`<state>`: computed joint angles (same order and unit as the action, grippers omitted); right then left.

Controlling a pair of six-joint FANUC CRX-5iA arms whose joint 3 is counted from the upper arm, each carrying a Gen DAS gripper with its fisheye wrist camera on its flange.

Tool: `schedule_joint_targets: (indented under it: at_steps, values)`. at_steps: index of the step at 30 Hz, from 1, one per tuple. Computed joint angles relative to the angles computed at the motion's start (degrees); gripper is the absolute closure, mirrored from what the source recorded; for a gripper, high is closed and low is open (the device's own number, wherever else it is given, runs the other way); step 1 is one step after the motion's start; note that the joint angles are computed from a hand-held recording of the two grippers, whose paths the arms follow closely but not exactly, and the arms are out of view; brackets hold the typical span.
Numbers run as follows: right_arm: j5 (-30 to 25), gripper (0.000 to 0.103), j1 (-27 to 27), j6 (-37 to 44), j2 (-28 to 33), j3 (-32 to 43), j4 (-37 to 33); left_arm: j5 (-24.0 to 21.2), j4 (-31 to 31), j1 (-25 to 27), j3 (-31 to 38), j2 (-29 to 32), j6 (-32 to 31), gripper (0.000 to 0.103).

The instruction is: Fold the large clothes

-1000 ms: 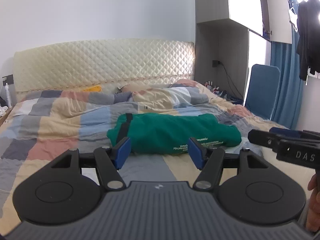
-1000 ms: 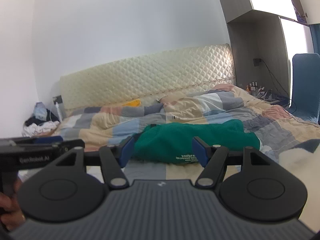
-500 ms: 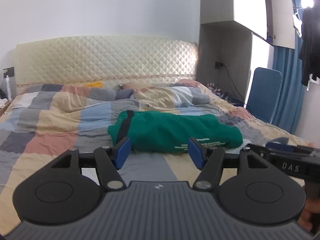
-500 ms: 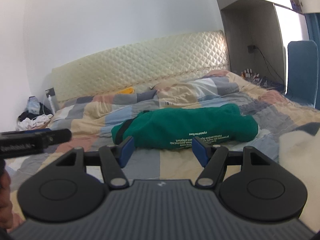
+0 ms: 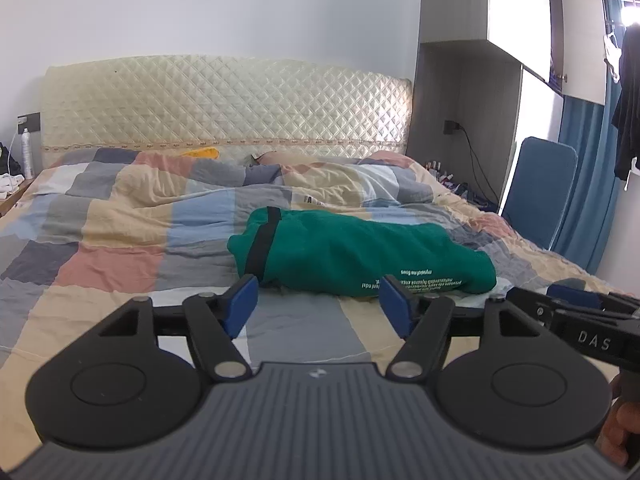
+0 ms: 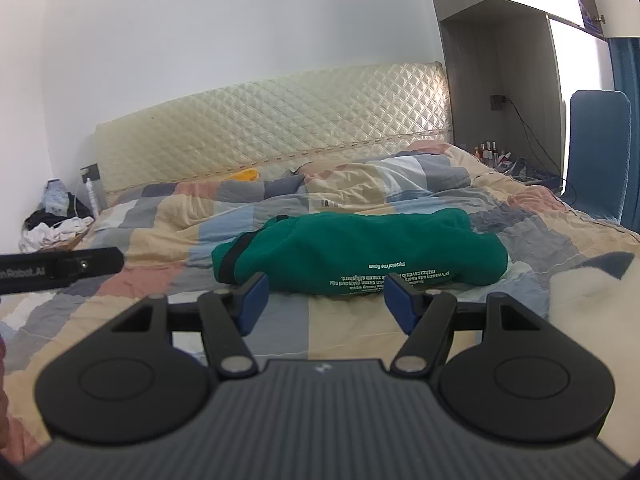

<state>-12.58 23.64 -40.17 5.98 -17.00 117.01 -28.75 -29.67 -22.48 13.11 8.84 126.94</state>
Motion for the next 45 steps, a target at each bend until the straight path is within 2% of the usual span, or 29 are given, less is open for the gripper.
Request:
schedule_joint_targets:
  at_steps: [4, 6, 9, 12, 16, 23, 25, 27, 34, 36, 38, 40, 45]
  values:
    - [-0.8, 0.035, 0.3, 0.1, -0.1, -0.2, 0.1, 0.8, 0.6, 0.3, -0.8, -0.3, -0.5, 0.022]
    - [-1.4, 0.035, 0.7, 1.1, -0.1, -0.3, -0.7, 1.1, 0.0, 0.1, -1.0, -0.5, -0.5, 0.012]
    - [-1.9, 0.035, 1.1, 2.1, 0.0, -0.3, -2.0, 0.9, 0.2, 0.1, -1.0, -0.4, -0.4, 0.004]
    - [-2.6, 0.035, 1.4, 2.1, -0.1, -0.5, -2.4, -1.4, -2.5, -0.9, 0.1, -0.1, 1.5, 0.003]
    - [-2.7, 0.035, 1.5, 2.3, -0.1, -0.6, -2.5, -1.8, -2.2, -0.8, 0.2, 0.1, 1.5, 0.002]
    - [-3.5, 0.033, 2.1, 3.8, 0.1, -0.6, -4.0, -2.8, -5.3, -1.6, 0.6, -0.3, 4.8, 0.001]
    - [-3.7, 0.025, 2.2, 3.3, 0.0, -0.6, -3.7, -2.7, -5.1, -1.5, 0.4, -0.5, 5.0, 0.001]
    - [-4.1, 0.023, 2.2, 2.6, 0.0, -0.7, -3.1, -2.2, -5.0, -1.4, 0.1, -0.7, 5.0, 0.001]
    - [-4.6, 0.016, 2.5, 4.0, 0.2, -0.6, -5.0, -5.1, -8.5, -2.6, 1.2, -0.6, 8.4, 0.001]
    - [-4.8, 0.016, 3.1, 6.6, 0.4, -0.5, -8.1, -5.2, -8.2, -2.6, 1.2, -0.7, 8.2, 0.001]
    - [-5.6, 0.001, 3.9, 9.2, 0.7, -0.3, -10.9, -4.2, -5.4, -1.6, 0.6, -0.9, 6.4, 0.001]
    - [-7.1, 0.000, 4.3, 9.2, 0.8, -0.3, -10.8, -3.7, -3.4, -0.9, 0.3, -1.0, 5.2, 0.001]
    - [-7.6, 0.000, 4.3, 8.6, 0.8, -0.4, -10.4, -5.1, -4.5, -1.4, 1.1, -0.6, 6.0, 0.001]
